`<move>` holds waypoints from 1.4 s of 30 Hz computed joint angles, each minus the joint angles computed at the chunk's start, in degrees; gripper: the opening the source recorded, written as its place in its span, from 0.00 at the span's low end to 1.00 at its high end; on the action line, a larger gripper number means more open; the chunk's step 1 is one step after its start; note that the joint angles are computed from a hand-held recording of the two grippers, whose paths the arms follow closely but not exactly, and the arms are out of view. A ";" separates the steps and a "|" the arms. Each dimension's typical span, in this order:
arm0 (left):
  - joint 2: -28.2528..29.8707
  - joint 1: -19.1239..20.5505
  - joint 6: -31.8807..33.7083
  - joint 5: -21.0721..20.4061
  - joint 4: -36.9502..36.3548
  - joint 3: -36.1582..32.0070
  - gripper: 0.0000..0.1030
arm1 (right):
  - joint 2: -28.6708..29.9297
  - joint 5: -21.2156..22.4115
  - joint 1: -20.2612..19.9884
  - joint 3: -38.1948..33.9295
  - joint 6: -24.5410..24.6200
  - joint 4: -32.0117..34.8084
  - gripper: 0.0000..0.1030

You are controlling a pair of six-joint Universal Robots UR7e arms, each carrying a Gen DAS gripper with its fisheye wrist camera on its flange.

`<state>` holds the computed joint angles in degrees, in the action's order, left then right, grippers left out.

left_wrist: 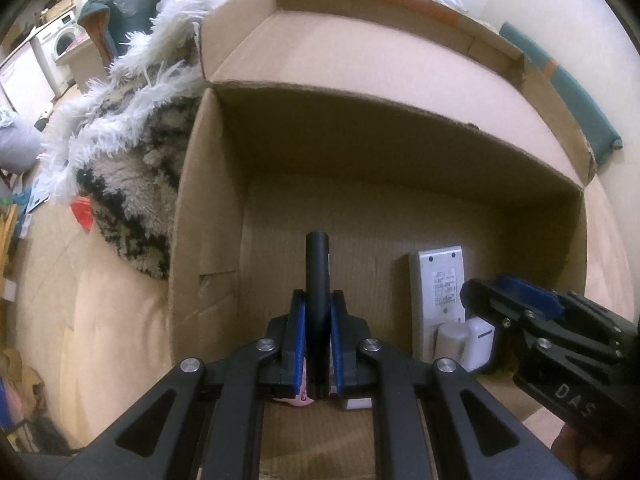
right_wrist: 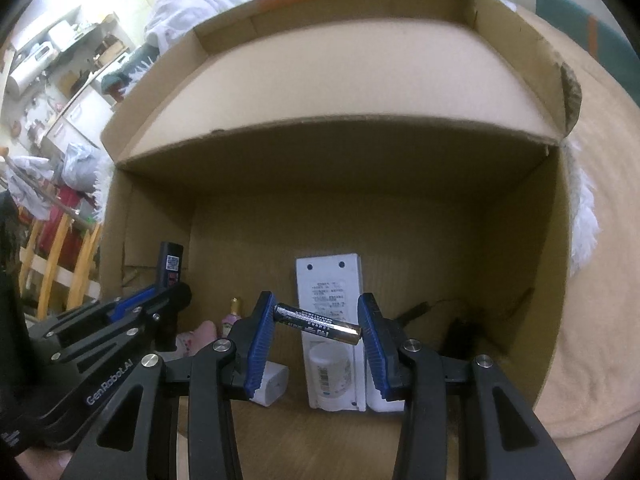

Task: Organize rigid objects
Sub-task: 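Open the right gripper to release the battery while the left releases a black marker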

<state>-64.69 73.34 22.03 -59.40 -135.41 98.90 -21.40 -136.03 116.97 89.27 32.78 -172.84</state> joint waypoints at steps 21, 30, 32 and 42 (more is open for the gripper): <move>1.78 -0.05 -0.23 2.67 -0.55 0.34 0.10 | 0.24 2.04 -1.12 -0.85 2.04 1.78 0.43; 1.60 -0.36 0.30 3.26 -1.90 1.19 0.11 | 0.12 2.31 -1.33 -0.57 1.81 1.29 0.43; 1.40 -0.59 0.32 3.60 -2.05 1.56 0.12 | 0.03 2.49 -1.36 -0.16 1.63 0.27 0.43; 0.29 -1.26 -0.85 2.46 0.58 1.52 0.43 | -0.48 3.13 -0.90 1.68 -0.62 -7.23 0.75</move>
